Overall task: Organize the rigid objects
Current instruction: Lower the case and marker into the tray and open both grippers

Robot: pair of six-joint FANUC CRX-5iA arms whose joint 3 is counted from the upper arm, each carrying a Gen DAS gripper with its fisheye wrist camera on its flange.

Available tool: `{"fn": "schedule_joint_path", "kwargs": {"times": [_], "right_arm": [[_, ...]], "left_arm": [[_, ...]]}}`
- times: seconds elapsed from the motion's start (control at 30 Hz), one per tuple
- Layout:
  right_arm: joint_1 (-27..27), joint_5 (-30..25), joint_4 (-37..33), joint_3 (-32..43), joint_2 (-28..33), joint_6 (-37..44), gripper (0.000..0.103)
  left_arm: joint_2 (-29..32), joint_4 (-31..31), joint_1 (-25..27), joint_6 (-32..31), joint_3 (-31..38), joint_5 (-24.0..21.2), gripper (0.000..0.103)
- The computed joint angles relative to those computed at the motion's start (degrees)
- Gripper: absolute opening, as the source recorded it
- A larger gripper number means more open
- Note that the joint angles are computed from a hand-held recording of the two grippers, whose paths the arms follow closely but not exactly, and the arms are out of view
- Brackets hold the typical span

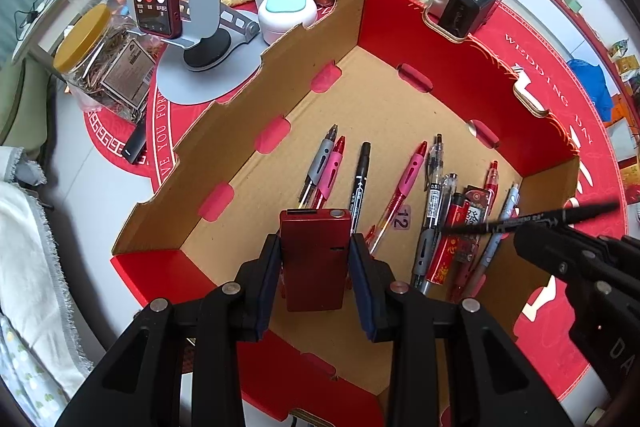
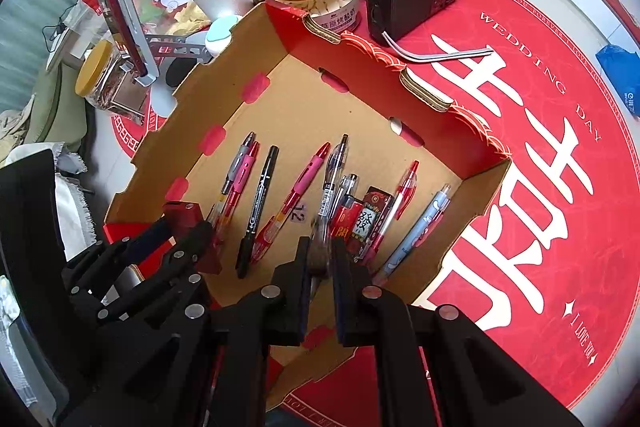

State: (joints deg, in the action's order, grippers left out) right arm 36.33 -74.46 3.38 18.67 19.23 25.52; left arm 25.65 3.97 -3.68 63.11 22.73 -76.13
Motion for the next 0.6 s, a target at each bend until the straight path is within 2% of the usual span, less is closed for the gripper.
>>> {"fn": "schedule_joint_path", "kwargs": {"times": [0.6], "right_arm": [[-0.9,-0.3,-0.4,0.6,0.8,1.3,0.010]], "left_arm": [[1.2,-0.4,-0.9,0.7,1.0,0.0,0.037]]}}
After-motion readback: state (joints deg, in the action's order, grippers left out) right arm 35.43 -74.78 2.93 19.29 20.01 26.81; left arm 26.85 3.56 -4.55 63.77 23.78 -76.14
